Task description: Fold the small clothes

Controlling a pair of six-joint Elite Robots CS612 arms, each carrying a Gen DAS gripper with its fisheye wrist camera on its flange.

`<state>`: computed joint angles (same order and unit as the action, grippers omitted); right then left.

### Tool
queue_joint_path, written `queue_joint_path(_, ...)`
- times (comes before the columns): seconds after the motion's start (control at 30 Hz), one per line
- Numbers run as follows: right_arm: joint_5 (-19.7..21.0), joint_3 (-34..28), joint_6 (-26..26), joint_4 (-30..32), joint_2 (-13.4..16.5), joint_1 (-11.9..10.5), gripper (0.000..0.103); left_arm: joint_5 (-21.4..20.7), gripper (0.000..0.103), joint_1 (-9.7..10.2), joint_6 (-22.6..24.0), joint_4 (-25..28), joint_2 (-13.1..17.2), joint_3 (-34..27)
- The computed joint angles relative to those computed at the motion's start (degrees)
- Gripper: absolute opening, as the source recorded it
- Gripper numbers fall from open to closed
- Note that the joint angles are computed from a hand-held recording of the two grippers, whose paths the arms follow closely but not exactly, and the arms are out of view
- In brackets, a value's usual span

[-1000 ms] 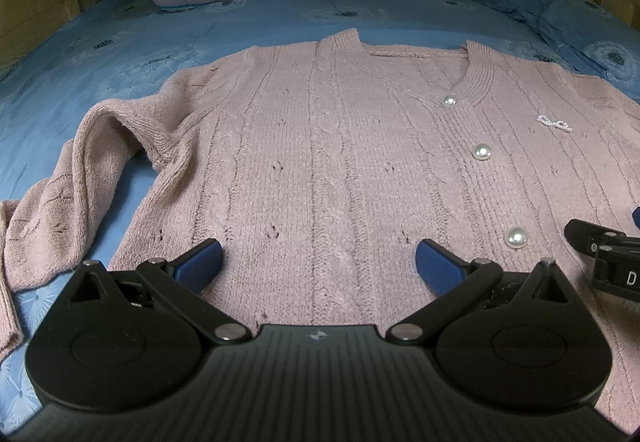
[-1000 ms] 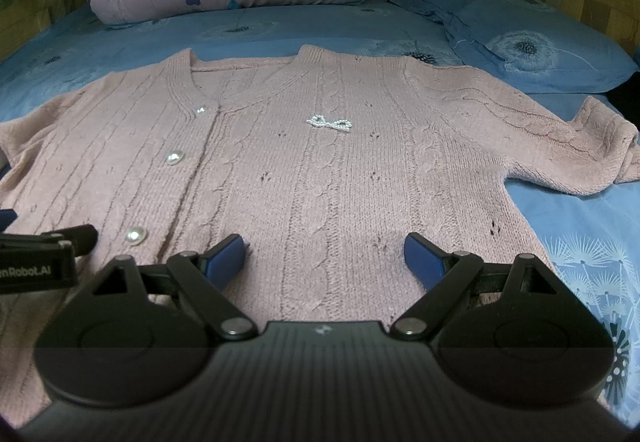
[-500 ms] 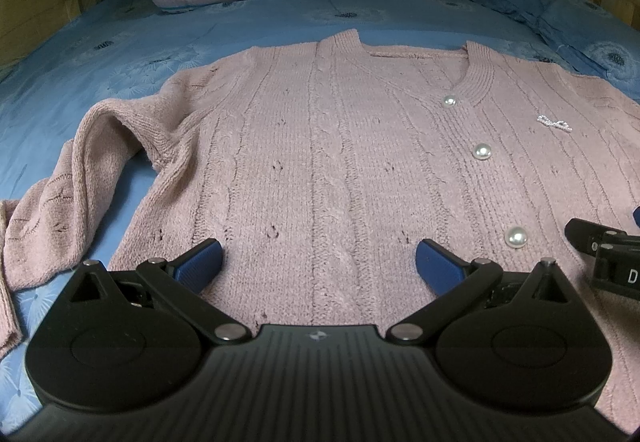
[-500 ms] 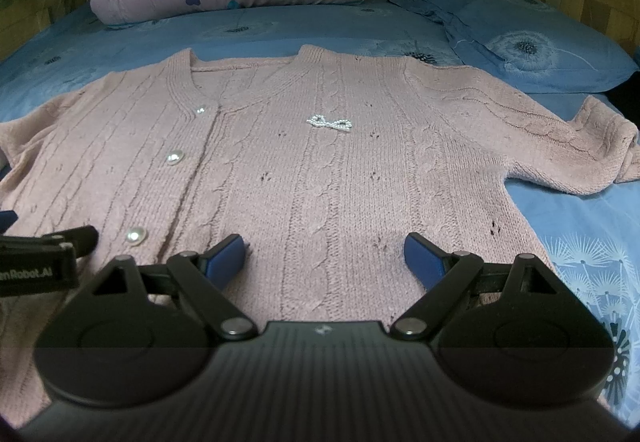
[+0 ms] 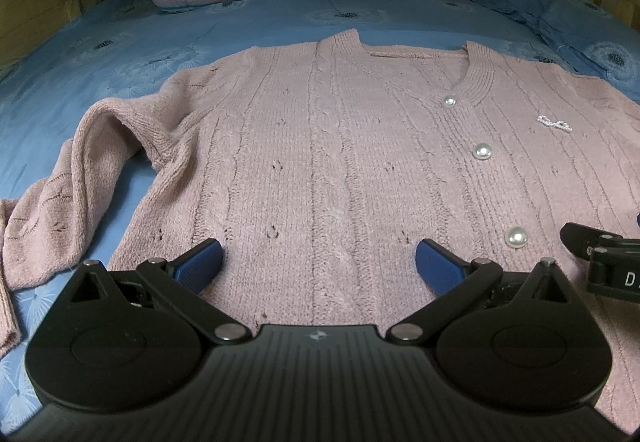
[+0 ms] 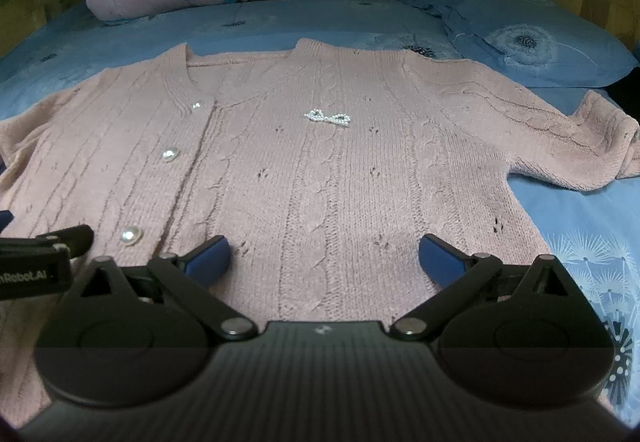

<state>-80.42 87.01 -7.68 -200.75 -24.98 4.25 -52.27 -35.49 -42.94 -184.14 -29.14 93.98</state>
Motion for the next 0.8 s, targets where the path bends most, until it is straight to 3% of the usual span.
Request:
queue_joint_path(0.27, 1.33, -0.06, -0.6, 2.6, -0.68, -0.29, 0.103, -1.88, 0.103, 0.58, 0.92, 0.26, -0.66, 0.29)
queue_joint_path(0.47, 7.41, 1.17, -4.77, 8.6, -3.2, -2.18, 0.103, -5.02, 0.103, 1.67, 1.71, 0.75, -1.66, 0.03)
queue_joint_path(0.67, 7.68, 2.26, -5.26, 3.53, -4.62, -4.54, 0.103, -4.88, 0.103, 1.96, 3.21, -1.12, -2.67, 0.2)
queue_joint_path(0.8, 5.36, 0.85, -0.65, 2.22, -4.45, -6.61, 0.103, -5.86, 0.103, 2.39, 2.83, -0.64, -2.44, -0.92)
